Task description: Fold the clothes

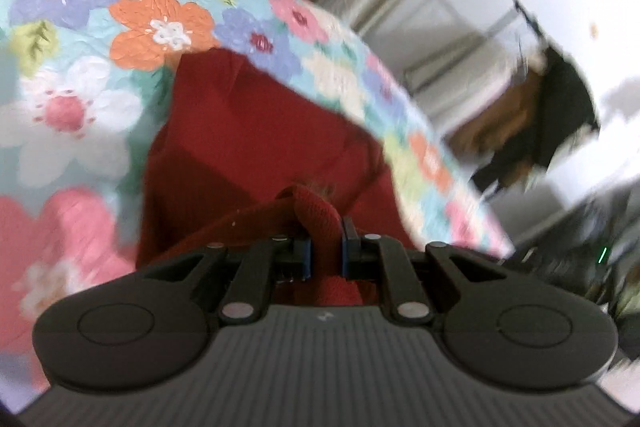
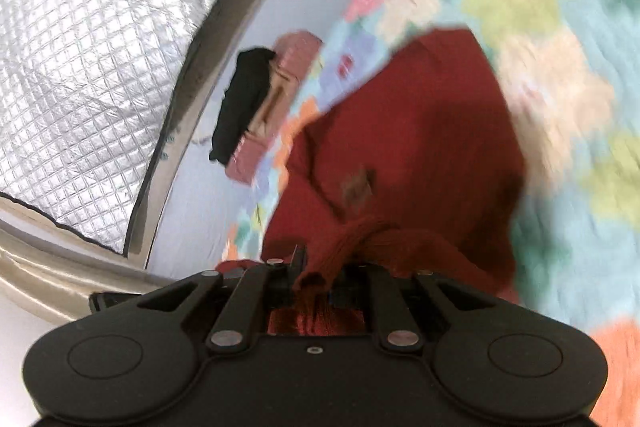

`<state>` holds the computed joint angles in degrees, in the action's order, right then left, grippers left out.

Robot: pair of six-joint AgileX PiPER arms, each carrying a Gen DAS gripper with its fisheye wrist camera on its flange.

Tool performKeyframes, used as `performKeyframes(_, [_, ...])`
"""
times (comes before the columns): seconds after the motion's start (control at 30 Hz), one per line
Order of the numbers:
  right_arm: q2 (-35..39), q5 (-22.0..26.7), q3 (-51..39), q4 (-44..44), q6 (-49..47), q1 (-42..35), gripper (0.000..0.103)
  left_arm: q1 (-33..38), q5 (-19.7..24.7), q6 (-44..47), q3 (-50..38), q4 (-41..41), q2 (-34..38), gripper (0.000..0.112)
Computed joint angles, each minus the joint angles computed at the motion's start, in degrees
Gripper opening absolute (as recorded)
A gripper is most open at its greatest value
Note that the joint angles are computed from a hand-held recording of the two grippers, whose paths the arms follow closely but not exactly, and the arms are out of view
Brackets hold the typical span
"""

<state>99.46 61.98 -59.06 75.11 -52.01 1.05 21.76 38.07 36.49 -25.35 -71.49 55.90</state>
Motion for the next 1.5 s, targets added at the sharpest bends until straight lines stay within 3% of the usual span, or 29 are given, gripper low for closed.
performKeyframes(0.07, [1.4,-6.0,-4.4,-1.4,3.3,2.4,0.012,1.0,-0.4,5.2,-3.4,-4.6,7.3,0.012])
performKeyframes(0.17, [6.7,-10.9,-12.1,-4.6,8.1,4.2,0.012,2.5,-1.8,12.6,-7.5,-11.4,16.1,0.012])
performKeyframes(0.27, [13.1,-12.2,-19.5,-4.4,10.5,4.1,0.012,3.8,-2.3,16.8,-12.1,-14.6,23.6,0.012])
performKeyframes(0.37, [19.5,-11.7,-28.6,-6.9,15.7,4.5,0.012,2.9,-5.2,14.9,-18.4,-12.9,31.1,0.012])
performKeyframes(0.57, [28.7,-17.6,-43.8,-20.7,32.6,9.8,0.016,0.7,-10.6,20.2,-18.4,-23.3,37.8,0.012])
performKeyframes(0.63, [30.8,-18.7,-46.6,-25.6,34.5,11.6,0.017,1.9,-9.3,21.0,-18.3,-25.6,40.6,0.013])
performKeyframes(0.7, [32.0,-19.7,-47.5,-27.6,34.4,12.5,0.022,4.4,-4.8,21.6,-18.6,-25.8,42.8,0.014])
performKeyframes(0.77, [30.4,-23.8,-44.0,-25.4,31.1,12.9,0.023,7.0,0.1,21.1,-19.5,-23.2,44.3,0.014])
performKeyframes(0.83, [25.7,-31.3,-37.2,-21.8,23.1,14.0,0.023,7.0,-0.4,18.9,-20.6,-17.0,42.1,0.016])
performKeyframes(0.9, [24.6,-29.9,-36.9,-20.0,17.2,14.2,0.041,6.4,-2.3,18.8,-20.9,-13.4,39.3,0.021])
performKeyframes(0.93, [23.8,-29.5,-36.2,-18.4,14.3,14.1,0.042,6.5,-2.7,20.9,-20.0,-15.0,37.6,0.026])
performKeyframes(1.0, [21.1,-32.2,-33.1,-14.5,7.9,14.7,0.051,7.2,-2.8,28.3,-17.6,-22.2,34.4,0.048])
performKeyframes(1.1, [18.7,-32.8,-30.4,-8.2,1.0,14.7,0.051,7.4,-1.5,31.9,-15.4,-20.8,28.9,0.054])
performKeyframes(1.2, [15.2,-31.5,-24.0,4.1,-8.5,14.1,0.052,1.5,-7.2,38.4,-11.6,-16.3,20.6,0.064])
performKeyframes(1.27, [12.4,-29.7,-18.6,8.6,-12.6,13.9,0.053,-1.3,-8.1,34.3,-11.7,-10.3,20.8,0.065])
performKeyframes(1.33, [9.0,-33.5,-12.9,9.1,-13.8,15.8,0.054,-4.9,-13.3,28.7,-11.4,-7.3,22.1,0.065])
performKeyframes(1.4, [5.3,-40.5,-5.7,12.8,-18.7,18.7,0.055,-6.6,-16.6,28.3,-10.3,-9.4,24.7,0.064])
performKeyframes(1.5, [4.2,-45.2,0.1,12.8,-23.0,21.2,0.058,-10.9,-23.2,18.8,-9.2,-2.4,27.0,0.062])
